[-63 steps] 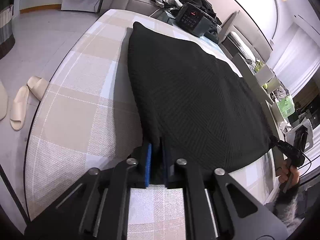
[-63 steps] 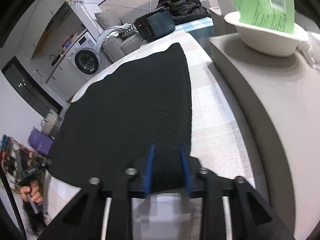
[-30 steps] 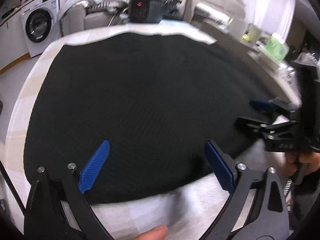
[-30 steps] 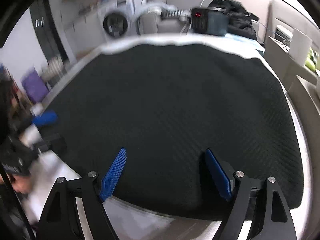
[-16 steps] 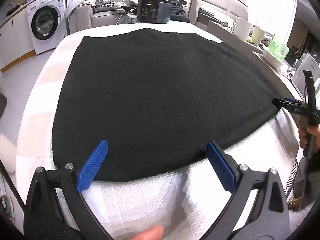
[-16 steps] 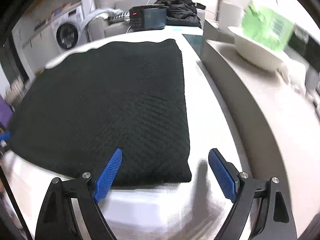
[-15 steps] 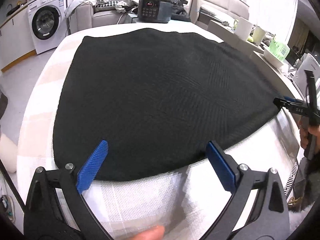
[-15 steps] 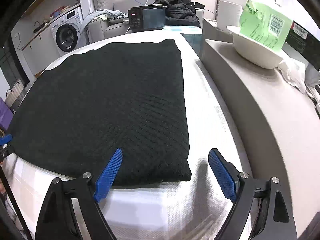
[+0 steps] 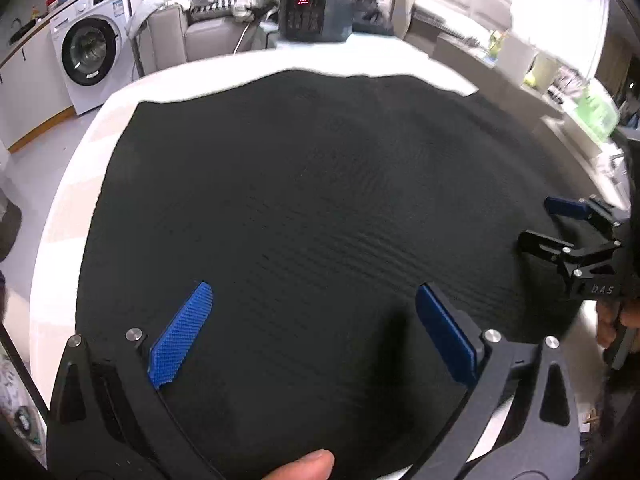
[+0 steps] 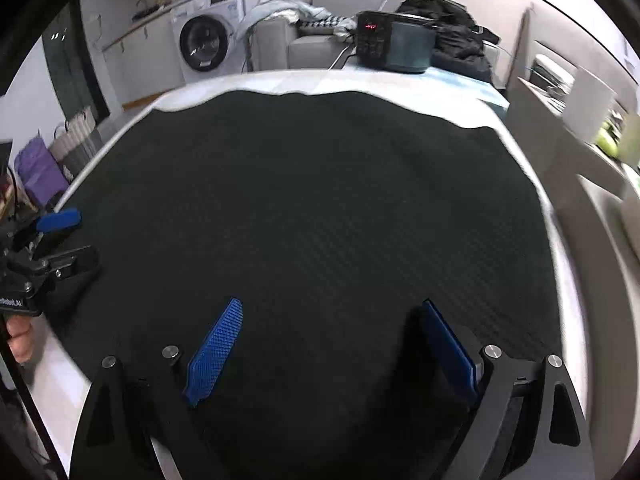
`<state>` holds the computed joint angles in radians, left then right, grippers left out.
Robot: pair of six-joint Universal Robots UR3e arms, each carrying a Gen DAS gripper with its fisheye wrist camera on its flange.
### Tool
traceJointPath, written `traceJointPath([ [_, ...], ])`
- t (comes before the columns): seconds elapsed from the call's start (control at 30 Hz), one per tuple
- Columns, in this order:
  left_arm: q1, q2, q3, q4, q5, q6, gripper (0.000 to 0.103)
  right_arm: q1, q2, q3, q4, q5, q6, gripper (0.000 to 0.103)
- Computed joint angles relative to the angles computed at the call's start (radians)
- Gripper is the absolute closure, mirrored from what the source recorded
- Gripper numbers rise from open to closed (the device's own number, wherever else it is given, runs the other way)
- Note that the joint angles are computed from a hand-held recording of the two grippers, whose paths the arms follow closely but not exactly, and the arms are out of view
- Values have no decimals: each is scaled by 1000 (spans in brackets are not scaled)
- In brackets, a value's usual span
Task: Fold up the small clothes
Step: 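Press and smooth the sweater flat with both open grippers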
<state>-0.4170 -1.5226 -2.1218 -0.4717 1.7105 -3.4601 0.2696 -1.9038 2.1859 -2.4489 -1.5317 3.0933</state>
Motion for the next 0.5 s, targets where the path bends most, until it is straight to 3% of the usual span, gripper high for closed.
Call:
traceJointPath([
  [0.13,62,30,-93,95,-12,14,2,-55,-25,51,-27,2,-52,11],
  [0.23,106,96,-148,87,-23,35,2,-162,-147,109,27,6,-87,8],
  [0.3,131,131,-175,81,-35,47,2,-193,-172,128,33,-69,-89,8],
  [0.37,146,154,-182,67,-43,58,2,-257,-201,129,67,-40,-105,8],
  [0.5,135,112,-103,58,-58,68,2,-209,-160,74,26,-43,-49,8],
])
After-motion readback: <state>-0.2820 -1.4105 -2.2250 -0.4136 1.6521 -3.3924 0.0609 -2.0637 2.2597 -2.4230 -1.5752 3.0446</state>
